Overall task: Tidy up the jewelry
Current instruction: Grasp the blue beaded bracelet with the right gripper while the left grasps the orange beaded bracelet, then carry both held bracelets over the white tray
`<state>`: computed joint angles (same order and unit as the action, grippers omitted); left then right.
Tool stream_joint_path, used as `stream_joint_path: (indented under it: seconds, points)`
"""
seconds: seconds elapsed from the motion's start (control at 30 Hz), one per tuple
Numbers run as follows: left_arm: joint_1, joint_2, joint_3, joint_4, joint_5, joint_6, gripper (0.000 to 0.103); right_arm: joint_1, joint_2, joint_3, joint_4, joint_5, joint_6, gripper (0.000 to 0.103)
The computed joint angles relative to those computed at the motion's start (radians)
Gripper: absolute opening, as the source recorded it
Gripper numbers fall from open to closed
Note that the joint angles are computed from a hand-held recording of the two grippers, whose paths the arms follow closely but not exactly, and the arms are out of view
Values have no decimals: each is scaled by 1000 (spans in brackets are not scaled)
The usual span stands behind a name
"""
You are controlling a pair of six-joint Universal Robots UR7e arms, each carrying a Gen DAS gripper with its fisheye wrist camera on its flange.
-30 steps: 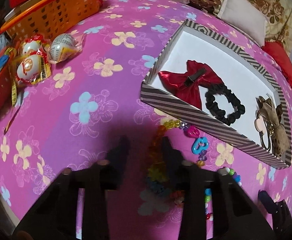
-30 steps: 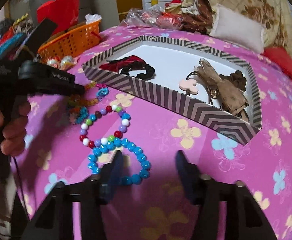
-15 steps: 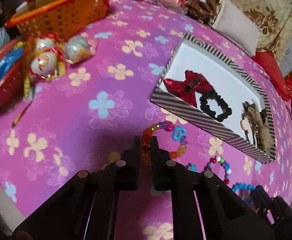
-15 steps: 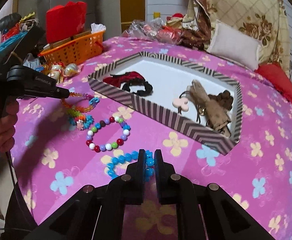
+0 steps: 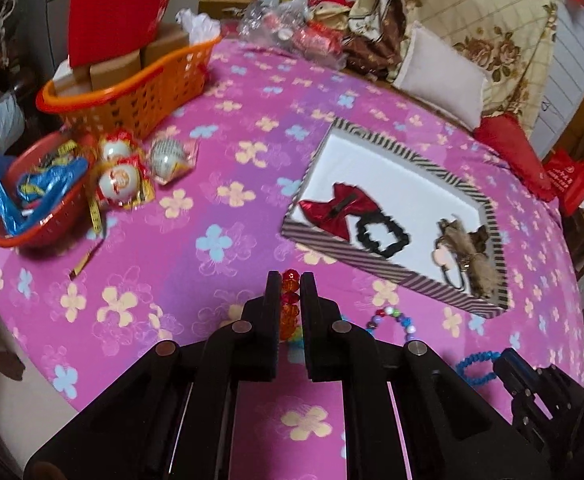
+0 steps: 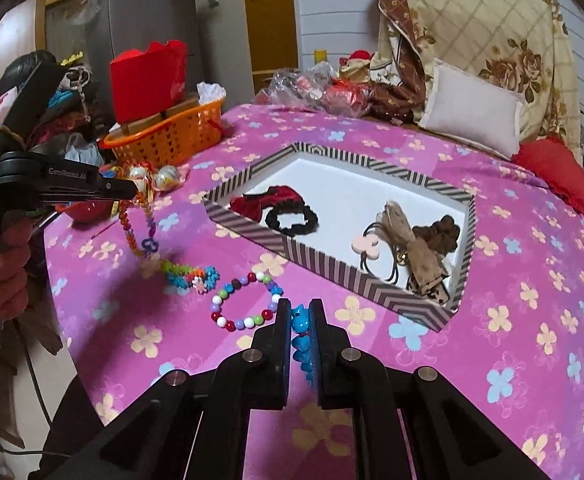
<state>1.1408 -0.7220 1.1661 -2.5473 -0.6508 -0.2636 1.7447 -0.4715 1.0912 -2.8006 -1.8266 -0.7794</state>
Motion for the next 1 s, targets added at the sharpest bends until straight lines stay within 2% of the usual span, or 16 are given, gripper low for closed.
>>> stream_joint_path:
  seconds: [0.43,1.0]
  points:
    - [-44,5,15,-24,28,43,8,14,-18,6,-8,19,-9,8]
    - [-55,54,-28,7,45,68,8,15,0,-50,29,20,-1,8]
